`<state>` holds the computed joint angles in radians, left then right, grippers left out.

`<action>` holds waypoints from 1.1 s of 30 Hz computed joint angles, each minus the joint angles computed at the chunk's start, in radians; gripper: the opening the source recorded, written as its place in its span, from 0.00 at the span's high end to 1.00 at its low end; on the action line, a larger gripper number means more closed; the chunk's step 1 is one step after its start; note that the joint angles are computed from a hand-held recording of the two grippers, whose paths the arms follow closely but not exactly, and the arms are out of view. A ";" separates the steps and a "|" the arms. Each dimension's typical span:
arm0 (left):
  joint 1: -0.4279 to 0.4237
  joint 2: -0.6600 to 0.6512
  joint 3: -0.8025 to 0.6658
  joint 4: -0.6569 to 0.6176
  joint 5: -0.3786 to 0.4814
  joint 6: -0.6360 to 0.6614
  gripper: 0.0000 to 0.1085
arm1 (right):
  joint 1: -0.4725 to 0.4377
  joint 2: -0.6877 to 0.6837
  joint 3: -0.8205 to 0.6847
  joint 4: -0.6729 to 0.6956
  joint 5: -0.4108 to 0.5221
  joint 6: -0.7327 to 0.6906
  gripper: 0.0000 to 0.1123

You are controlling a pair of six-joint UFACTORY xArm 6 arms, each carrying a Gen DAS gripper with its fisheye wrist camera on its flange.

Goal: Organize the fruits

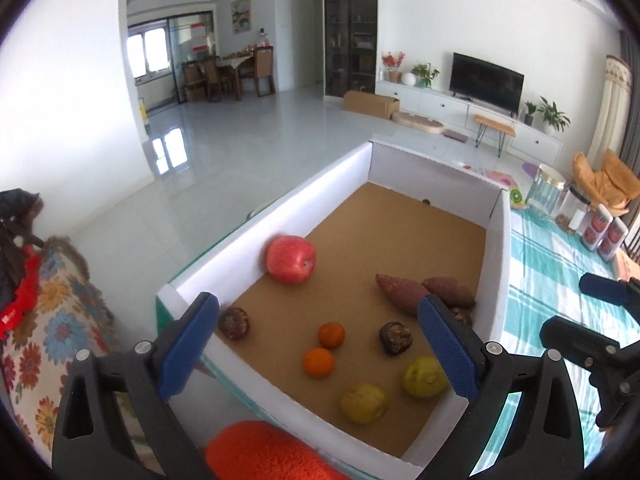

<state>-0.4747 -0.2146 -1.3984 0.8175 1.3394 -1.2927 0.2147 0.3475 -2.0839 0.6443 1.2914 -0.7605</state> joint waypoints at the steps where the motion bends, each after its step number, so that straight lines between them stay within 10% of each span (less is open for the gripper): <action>1: -0.012 0.003 -0.007 0.021 0.026 0.000 0.07 | 0.001 -0.014 0.020 0.000 -0.002 0.004 0.08; 7: -0.129 0.106 -0.138 0.192 0.356 0.048 0.07 | 0.047 -0.119 0.185 -0.059 -0.099 -0.001 0.08; 33: -0.042 -0.022 -0.014 -0.045 0.190 0.024 0.06 | 0.145 -0.147 0.220 -0.238 -0.159 0.087 0.08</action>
<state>-0.5165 -0.2364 -1.4124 0.7720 1.5298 -1.2691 0.3601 0.2002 -1.8637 0.4064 1.1321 -0.6740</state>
